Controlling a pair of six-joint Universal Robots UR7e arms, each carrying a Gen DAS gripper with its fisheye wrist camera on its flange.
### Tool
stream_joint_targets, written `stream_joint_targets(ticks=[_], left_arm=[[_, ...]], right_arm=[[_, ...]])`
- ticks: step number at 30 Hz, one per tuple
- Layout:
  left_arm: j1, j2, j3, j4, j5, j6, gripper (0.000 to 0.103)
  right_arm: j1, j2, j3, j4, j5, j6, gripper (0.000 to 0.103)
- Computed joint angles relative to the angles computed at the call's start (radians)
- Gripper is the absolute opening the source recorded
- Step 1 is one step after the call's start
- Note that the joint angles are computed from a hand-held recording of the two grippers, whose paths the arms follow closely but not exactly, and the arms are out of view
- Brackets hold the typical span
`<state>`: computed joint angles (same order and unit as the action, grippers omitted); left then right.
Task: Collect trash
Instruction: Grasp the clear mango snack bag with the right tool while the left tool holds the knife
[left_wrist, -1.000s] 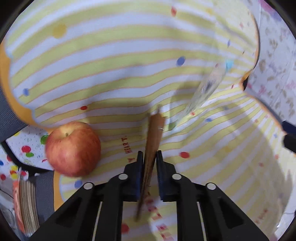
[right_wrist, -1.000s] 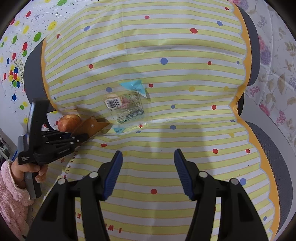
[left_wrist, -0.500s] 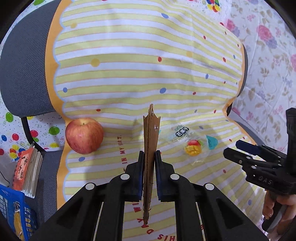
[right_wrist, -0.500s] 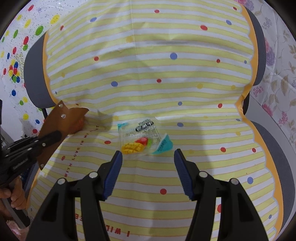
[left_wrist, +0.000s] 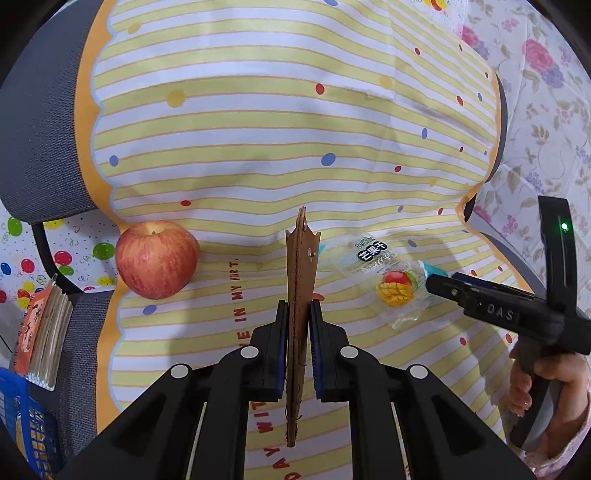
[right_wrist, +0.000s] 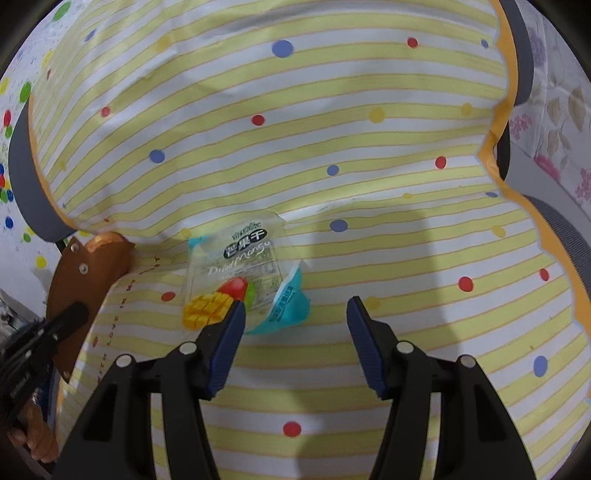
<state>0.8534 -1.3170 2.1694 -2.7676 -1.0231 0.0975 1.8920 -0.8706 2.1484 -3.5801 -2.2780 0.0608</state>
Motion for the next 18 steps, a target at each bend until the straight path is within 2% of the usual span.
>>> stream_joint_targets(ticks=[2, 4, 8, 10, 14, 18], left_arm=[[-0.001, 0.006, -0.001, -0.001, 0.000, -0.005, 0.012], [-0.003, 0.008, -0.001, 0.000, -0.001, -0.009, 0.012], [-0.013, -0.005, 0.007, 0.009, 0.005, -0.017, 0.012], [-0.026, -0.028, 0.016, 0.023, 0.009, -0.030, 0.012], [-0.073, -0.097, 0.050, 0.052, 0.019, -0.069, 0.012], [-0.154, -0.178, 0.102, 0.107, 0.069, -0.125, 0.012]], right_arm=[[-0.018, -0.008, -0.002, 0.009, 0.045, 0.010, 0.054], [-0.036, -0.013, -0.007, 0.023, 0.083, 0.031, 0.045], [-0.045, -0.028, 0.014, -0.004, 0.160, 0.071, 0.007], [-0.023, -0.036, 0.032, -0.046, 0.156, 0.056, 0.005], [0.090, -0.058, 0.053, -0.095, 0.059, -0.010, 0.004], [0.226, -0.067, 0.075, -0.126, -0.118, -0.069, 0.004]])
